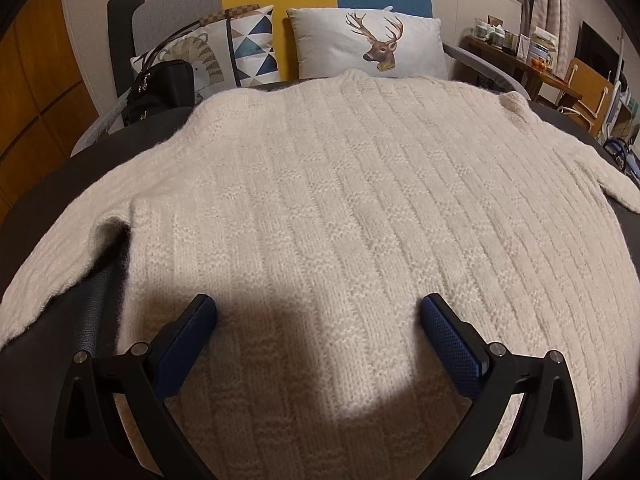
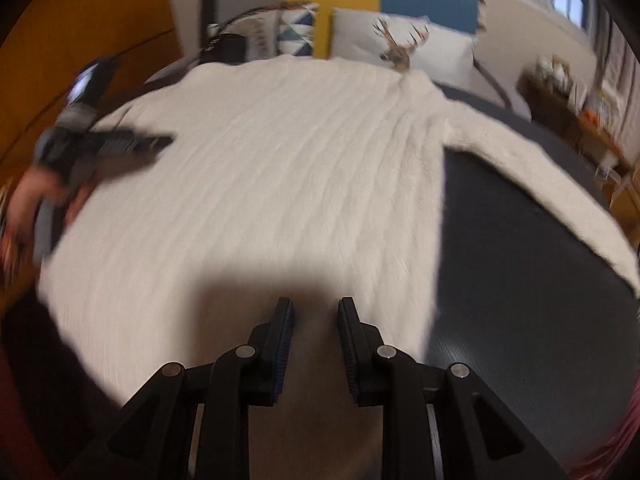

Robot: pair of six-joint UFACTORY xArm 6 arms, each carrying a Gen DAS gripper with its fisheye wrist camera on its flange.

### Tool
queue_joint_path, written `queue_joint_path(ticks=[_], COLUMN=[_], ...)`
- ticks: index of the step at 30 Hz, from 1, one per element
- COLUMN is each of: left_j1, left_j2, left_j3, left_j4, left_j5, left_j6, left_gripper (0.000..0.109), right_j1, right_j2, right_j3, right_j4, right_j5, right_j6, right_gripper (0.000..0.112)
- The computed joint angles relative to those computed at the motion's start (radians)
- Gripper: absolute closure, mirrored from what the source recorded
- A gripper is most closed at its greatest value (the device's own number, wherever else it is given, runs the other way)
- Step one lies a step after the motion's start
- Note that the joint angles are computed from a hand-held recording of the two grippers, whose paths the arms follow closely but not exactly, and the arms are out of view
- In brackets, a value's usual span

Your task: Fold clothes

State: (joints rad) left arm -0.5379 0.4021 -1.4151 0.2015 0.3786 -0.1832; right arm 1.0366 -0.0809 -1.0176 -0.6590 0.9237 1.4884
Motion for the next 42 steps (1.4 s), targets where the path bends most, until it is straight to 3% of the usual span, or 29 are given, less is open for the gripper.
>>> queue_joint_path(ticks=[2, 5, 10, 13, 16, 19, 23, 25, 28, 29, 31, 35, 40, 42], left_j1=[0.001, 0.003, 0.004, 0.005, 0.005, 0.006, 0.007, 0.007, 0.007, 0.007, 0.006, 0.007, 0.008, 0.009], left_j2=[0.0, 0.001, 0.001, 0.001, 0.001, 0.002, 0.005, 0.005, 0.004, 0.003, 0.003, 0.001, -0.001, -0.006], left_j3=[0.0, 0.001, 0.001, 0.001, 0.001, 0.0, 0.0, 0.001, 0.005, 0.006, 0.007, 0.01, 0.013, 0.02], left_j4=[-0.005, -0.011, -0.005, 0.001, 0.004, 0.001, -0.003, -0.002, 0.001, 0.006, 0.017, 0.027, 0.016, 0.006], left_j5=[-0.002, -0.005, -0.005, -0.006, -0.006, -0.006, -0.009, -0.014, -0.018, -0.018, -0.019, -0.021, -0.023, -0.022], left_j6=[0.005, 0.012, 0.01, 0.008, 0.007, 0.011, 0.015, 0.013, 0.011, 0.006, -0.002, -0.009, 0.001, 0.013], left_gripper=[0.006, 0.006, 0.006, 0.006, 0.006, 0.006, 0.006, 0.006, 0.006, 0.006, 0.006, 0.006, 0.006, 0.006], right_j1=[0.066, 0.093, 0.005, -0.061, -0.079, -0.027, 0.008, 0.005, -0.056, -0.071, -0.101, -0.188, -0.23, -0.234], right_j2=[-0.056, -0.124, -0.097, 0.049, 0.199, 0.252, 0.18, 0.143, 0.102, 0.112, 0.199, 0.431, 0.613, 0.638], right_j3=[0.044, 0.084, 0.047, -0.092, -0.24, -0.289, -0.19, -0.155, -0.139, -0.163, -0.299, -0.591, -0.791, -0.804], right_j4=[0.007, 0.048, -0.149, -0.103, 0.03, 0.043, 0.177, 0.188, 0.009, -0.035, -0.078, -0.012, 0.021, 0.002], right_j5=[0.046, 0.057, -0.087, -0.145, -0.154, -0.096, -0.194, -0.234, -0.308, -0.299, -0.189, -0.048, 0.05, 0.07], right_j6=[0.026, 0.051, 0.224, 0.09, -0.124, -0.227, -0.336, -0.337, -0.148, -0.102, -0.067, -0.159, -0.186, -0.182], right_gripper=[0.088, 0.088, 0.088, 0.088, 0.088, 0.085, 0.085, 0.085, 0.085, 0.085, 0.085, 0.085, 0.085, 0.085])
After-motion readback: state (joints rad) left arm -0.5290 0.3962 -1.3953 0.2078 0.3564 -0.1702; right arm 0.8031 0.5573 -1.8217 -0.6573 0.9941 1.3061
